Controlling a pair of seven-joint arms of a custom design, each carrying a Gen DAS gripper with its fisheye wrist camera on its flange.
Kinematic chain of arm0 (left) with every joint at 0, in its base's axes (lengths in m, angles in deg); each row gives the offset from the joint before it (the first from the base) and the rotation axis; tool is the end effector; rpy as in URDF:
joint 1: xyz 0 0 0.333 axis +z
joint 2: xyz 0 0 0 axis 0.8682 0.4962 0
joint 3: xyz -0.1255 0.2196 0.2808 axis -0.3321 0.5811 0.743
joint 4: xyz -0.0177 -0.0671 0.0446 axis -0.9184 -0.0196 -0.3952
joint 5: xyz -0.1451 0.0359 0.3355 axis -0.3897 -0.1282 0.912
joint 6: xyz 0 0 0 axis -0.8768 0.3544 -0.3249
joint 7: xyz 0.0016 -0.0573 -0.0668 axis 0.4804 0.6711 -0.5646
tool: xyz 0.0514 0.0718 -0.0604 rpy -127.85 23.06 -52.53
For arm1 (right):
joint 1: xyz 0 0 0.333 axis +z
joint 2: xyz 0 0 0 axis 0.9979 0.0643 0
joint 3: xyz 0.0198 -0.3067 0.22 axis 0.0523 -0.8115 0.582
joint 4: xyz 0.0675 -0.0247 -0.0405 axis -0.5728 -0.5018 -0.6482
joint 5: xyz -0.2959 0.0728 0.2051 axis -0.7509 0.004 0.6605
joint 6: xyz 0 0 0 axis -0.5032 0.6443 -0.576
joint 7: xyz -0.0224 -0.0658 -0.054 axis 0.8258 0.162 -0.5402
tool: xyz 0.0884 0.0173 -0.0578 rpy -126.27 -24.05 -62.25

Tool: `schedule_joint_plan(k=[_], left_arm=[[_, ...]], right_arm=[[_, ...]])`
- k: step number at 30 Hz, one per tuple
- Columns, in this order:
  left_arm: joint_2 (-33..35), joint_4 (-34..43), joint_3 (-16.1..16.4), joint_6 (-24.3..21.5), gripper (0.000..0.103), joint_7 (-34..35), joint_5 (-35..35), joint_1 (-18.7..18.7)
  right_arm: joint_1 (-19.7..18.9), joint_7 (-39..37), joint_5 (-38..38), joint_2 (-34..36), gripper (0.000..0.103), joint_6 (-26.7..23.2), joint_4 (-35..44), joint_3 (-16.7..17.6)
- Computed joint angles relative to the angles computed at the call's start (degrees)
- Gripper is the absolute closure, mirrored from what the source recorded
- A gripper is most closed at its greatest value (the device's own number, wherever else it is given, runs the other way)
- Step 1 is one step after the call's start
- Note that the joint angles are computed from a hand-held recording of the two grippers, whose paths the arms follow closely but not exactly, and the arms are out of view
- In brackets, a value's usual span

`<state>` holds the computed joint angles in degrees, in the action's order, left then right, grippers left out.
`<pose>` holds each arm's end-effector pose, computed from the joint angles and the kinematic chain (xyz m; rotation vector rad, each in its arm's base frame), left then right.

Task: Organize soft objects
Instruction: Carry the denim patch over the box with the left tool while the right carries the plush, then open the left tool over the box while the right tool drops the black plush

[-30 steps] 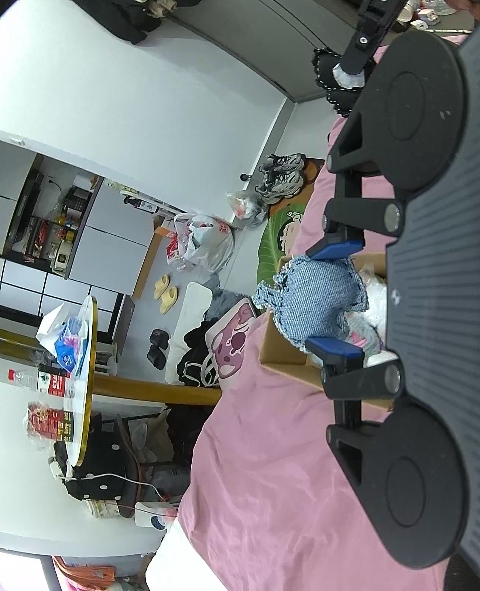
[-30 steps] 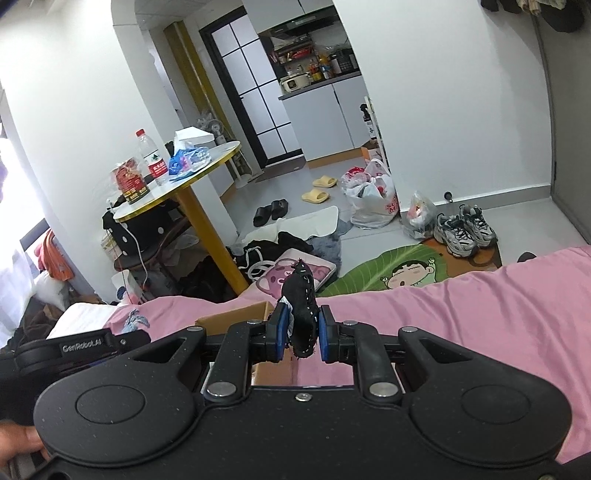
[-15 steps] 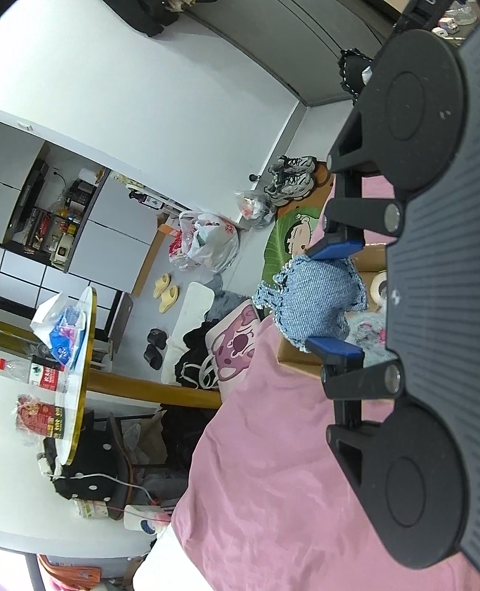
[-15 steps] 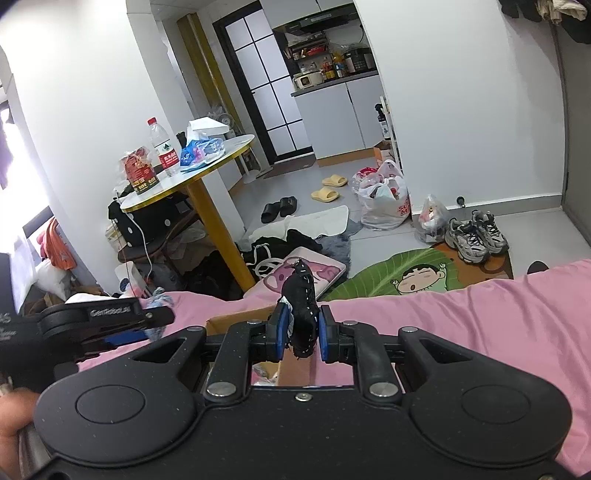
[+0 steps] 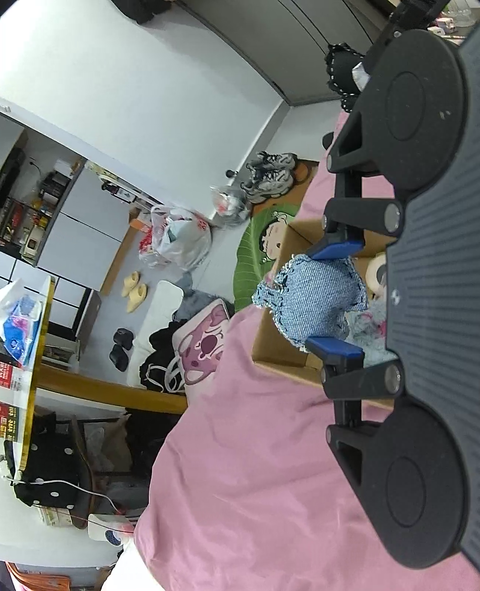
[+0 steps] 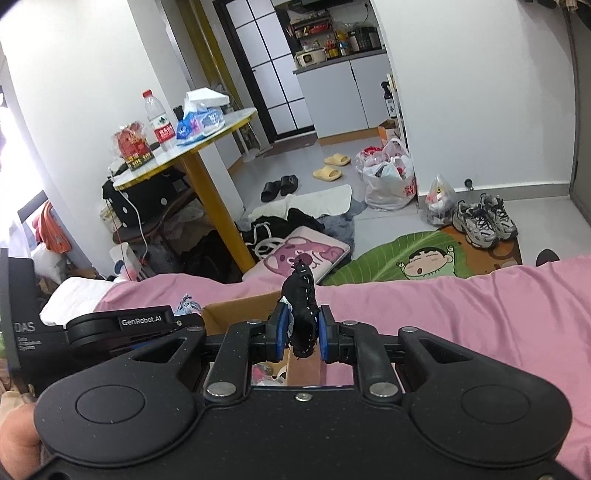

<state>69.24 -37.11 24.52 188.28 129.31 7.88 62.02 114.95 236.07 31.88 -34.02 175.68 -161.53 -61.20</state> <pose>0.7436 -0.0829 0.5899 -1.9238 1.8500 -1.0606 0.6428 0.2937 0.5929 -1.3350 1.7797 -0.6048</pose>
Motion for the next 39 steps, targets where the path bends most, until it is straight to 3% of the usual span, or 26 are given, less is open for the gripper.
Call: schedule_joint_plan(k=[19, 25, 28, 31, 39], left_arm=[[10.0, 14.7, -2.6, -13.1, 0.055, 1.0, -5.5, 2.1], [11.1, 16.0, -3.2, -12.3, 0.050, 0.0, -8.0, 3.0], [11.7, 16.9, -2.9, -13.1, 0.050, -0.6, -7.7, 2.8], [12.3, 17.9, -2.7, -14.1, 0.050, -1.0, -7.3, 2.6], [11.3, 16.7, -1.9, -13.2, 0.046, -0.9, -5.4, 1.9]], right_arm=[[-0.4, -9.8, 11.4, 9.5, 0.086, -0.9, 10.1, 0.3], [-0.6, -13.9, 15.8, 12.0, 0.086, -1.9, 13.2, 1.4], [0.0, -15.3, 16.9, 12.4, 0.081, -2.1, 13.8, 1.0], [0.5, -14.8, 17.5, 12.0, 0.068, -1.5, 13.3, 0.2], [2.1, -10.2, 15.5, 9.2, 0.061, -1.0, 9.3, -2.4]])
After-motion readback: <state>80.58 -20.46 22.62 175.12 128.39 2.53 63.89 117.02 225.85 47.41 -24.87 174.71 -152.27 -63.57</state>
